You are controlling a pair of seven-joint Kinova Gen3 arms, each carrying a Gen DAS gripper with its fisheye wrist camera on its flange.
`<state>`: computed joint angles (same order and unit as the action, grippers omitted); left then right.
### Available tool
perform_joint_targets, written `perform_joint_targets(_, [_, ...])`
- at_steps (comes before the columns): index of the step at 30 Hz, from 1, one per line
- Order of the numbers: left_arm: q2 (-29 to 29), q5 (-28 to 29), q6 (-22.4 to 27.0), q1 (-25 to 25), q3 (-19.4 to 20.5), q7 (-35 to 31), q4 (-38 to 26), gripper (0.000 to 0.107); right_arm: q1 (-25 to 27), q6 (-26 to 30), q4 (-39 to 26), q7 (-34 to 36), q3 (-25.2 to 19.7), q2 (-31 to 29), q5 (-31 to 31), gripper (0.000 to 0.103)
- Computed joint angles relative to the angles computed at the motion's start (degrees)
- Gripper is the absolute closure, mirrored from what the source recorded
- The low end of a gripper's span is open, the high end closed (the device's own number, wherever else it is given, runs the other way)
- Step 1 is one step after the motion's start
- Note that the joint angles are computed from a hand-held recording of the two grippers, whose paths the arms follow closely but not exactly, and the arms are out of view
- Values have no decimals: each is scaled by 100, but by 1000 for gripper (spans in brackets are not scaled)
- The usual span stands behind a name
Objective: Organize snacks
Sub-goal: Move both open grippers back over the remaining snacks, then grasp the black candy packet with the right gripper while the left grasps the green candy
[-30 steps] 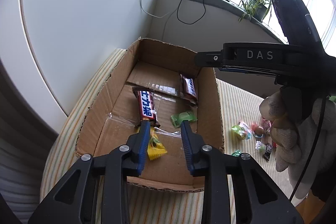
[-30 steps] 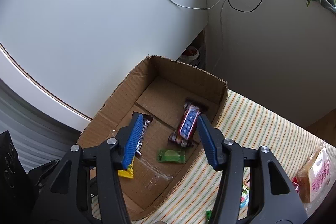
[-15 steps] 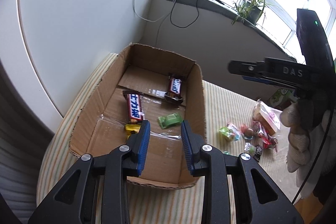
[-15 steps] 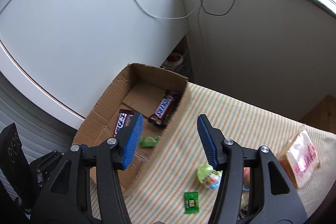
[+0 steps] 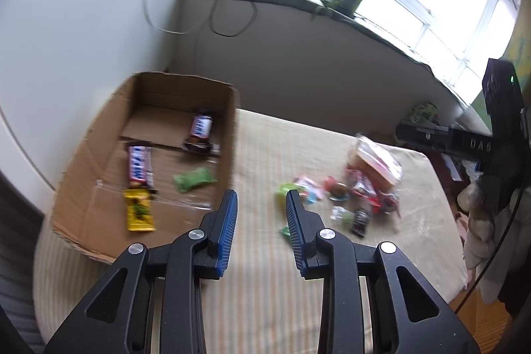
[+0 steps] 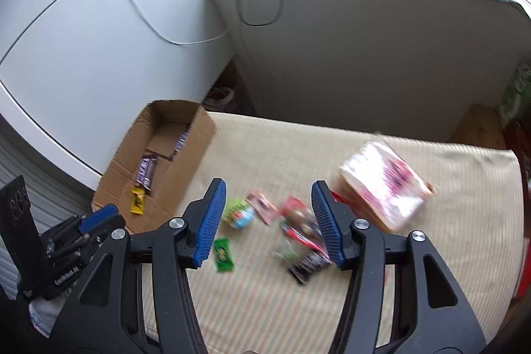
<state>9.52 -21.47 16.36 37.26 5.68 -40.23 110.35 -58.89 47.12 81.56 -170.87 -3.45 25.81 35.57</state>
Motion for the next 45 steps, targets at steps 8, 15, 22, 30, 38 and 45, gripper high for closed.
perform_joint_targets(8, [381, 910, 87, -181, 577, -932, -293, 79, -39, -8, 1071, -1031, -178, -491, 59, 47])
perform_joint_targets(15, [725, 1749, 172, -192, 736, -1624, -458, 79, -40, -289, 1299, -1493, -297, -217, -28, 61])
perform_joint_targets(22, [1055, 2000, 288, 14, 518, -1628, -642, 79, 27, -556, 1100, -1446, -137, 228, -422, 61])
perform_joint_targets(30, [1283, 1880, 406, 259, 229, -1366, -802, 79, 109, -452, 763, -1070, 0, 596, -889, 69])
perform_joint_targets(38, [1416, 1832, 494, 250, 214, -1297, -889, 79, -1, -45, 264, -689, 96, 913, -1078, 69])
perform_joint_targets(45, [1498, 1909, 523, 128, 271, -1392, -927, 79, 92, 275, -154, -194, 56, 1105, -1306, 76])
